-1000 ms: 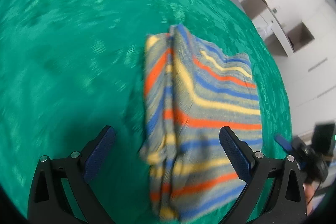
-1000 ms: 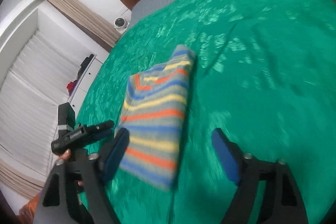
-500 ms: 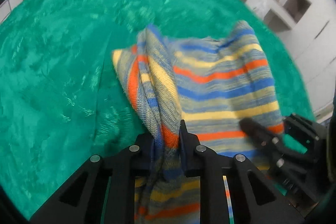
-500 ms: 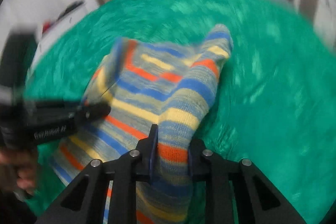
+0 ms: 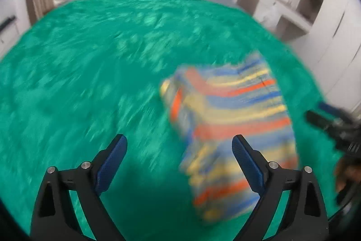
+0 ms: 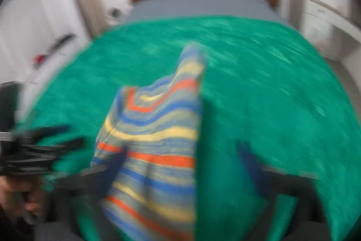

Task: Fold small clothes

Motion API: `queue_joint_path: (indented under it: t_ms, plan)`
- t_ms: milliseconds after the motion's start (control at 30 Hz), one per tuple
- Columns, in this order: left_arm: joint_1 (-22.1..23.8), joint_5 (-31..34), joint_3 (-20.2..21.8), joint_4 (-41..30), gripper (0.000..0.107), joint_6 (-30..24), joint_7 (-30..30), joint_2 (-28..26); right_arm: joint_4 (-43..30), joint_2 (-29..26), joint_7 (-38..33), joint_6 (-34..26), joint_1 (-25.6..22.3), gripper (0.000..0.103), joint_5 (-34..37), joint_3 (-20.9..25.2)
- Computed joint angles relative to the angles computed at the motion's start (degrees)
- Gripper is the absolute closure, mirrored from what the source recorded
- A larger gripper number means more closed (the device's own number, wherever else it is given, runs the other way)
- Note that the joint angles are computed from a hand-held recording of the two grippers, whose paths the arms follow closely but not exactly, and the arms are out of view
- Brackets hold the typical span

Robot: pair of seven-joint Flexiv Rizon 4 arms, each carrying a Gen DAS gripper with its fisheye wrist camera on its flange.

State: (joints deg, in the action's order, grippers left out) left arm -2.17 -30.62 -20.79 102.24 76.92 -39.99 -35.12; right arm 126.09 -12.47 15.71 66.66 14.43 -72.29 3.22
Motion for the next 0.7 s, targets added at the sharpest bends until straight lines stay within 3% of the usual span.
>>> queue_joint_path:
  t_ms: [67, 200, 267, 367, 467, 633, 700]
  plan:
    - [0.9, 1.3, -0.5, 6.7, 0.012, 8.3, 1.9, 1.8, 4.7, 2.1, 1.1, -0.5, 0.0, 0.002, 1.3, 1.2]
    - [6.7, 5.4, -6.8, 18.3, 0.007, 25.4, 3.9, 4.3, 10.0, 5.0, 6.7, -6.3, 2.8, 0.002, 1.8, 4.5]
    - [8.4, 11.3, -7.2, 22.1, 0.005, 31.0, 0.1, 5.7, 11.0, 5.9, 8.7, -8.2, 4.1, 0.002, 2.7, 6.0]
    - [5.3, 11.1, -4.1, 24.6, 0.004, 35.4, -1.6, 7.8, 10.5, 6.8, 9.2, -13.9, 7.9, 0.002, 6.6, 8.9]
    - [5.9, 13.1, -3.9, 27.0, 0.004, 35.6, -5.5, 10.5, 8.8, 7.9, 7.3, -20.7, 11.6, 0.002, 11.4, 11.2]
    - [15.9, 16.8, -12.1, 29.5, 0.004, 26.5, -13.1, 14.7, 6.4, 8.9, 3.1, -29.4, 15.8, 0.001, 16.0, 13.4]
    - [17.2, 17.7, -13.1, 29.6, 0.004, 24.8, -14.9, 15.4, 5.8, 9.5, 2.1, -31.9, 17.0, 0.001, 17.2, 14.0]
